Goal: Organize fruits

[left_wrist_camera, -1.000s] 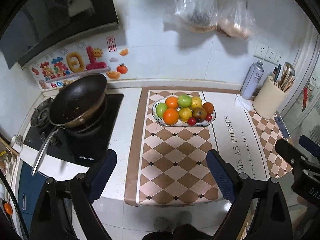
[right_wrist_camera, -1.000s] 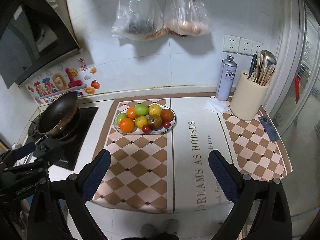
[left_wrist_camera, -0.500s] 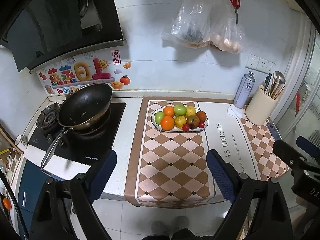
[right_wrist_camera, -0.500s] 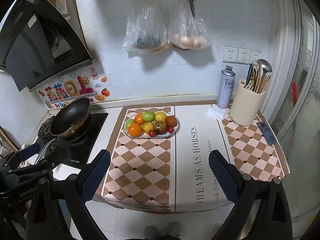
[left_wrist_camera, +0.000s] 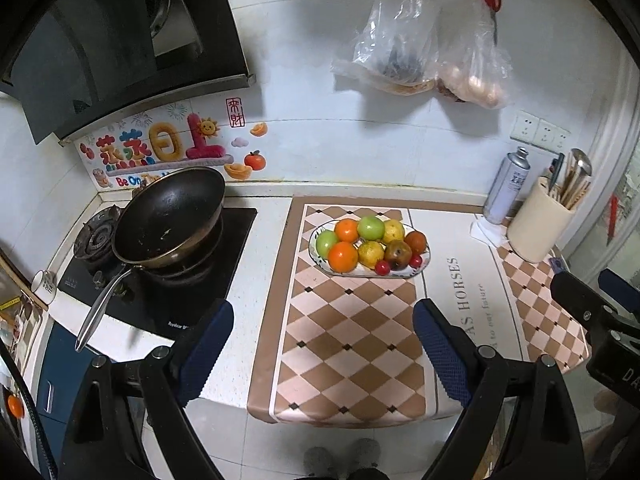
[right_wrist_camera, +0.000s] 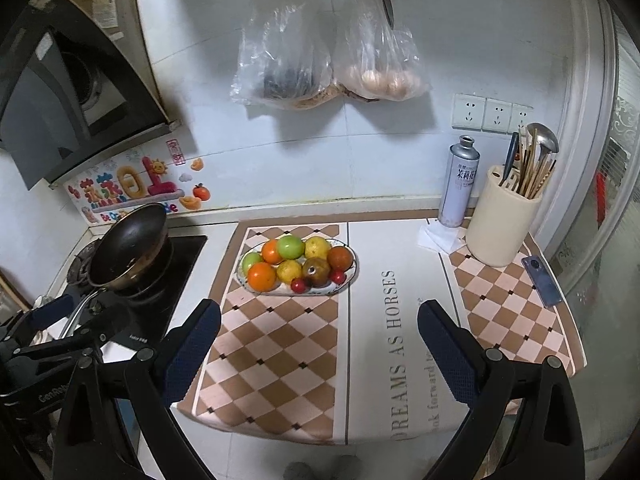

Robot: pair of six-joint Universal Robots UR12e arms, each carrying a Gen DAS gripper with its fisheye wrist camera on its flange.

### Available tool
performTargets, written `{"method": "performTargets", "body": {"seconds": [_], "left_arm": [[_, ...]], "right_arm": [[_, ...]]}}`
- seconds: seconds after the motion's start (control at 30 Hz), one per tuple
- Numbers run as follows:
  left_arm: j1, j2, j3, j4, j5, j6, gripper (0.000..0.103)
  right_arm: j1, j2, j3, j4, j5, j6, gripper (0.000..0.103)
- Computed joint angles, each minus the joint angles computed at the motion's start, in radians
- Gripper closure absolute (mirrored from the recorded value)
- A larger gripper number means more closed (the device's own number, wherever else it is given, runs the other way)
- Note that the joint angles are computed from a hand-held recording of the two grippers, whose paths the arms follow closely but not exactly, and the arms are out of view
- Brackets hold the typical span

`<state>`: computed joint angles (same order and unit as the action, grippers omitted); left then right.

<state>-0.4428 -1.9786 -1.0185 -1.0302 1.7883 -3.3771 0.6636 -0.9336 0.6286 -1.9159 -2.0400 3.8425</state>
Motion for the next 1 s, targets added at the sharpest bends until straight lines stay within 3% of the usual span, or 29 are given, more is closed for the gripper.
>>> {"method": "performTargets", "body": {"seconds": [0.43, 0.73, 0.8, 1.0], "left_arm": [[0.005, -0.127, 0.159, -0.101, 0.027, 0.002, 0.011], [0.008, -0.164, 0.198, -0.140, 0.030, -0.012, 0.011], [0.009, -0.166, 0.197, -0.139, 0.023, -0.015, 0.002], [0.010, -0.171, 0.198, -0.148, 0.016, -0.024, 0.001]], "right_arm": [[-0.056, 0.082, -0.092, 0.097, 0.067, 0.012, 0.002], [-0.070, 0.101, -0.102, 0.129, 0.091, 0.012, 0.002], [-0.073, 0.106, -0.106, 0.132, 0.096, 0.009, 0.002], [-0.075, 0.120, -0.130, 0.146, 0.097, -0.004, 0.002]]}}
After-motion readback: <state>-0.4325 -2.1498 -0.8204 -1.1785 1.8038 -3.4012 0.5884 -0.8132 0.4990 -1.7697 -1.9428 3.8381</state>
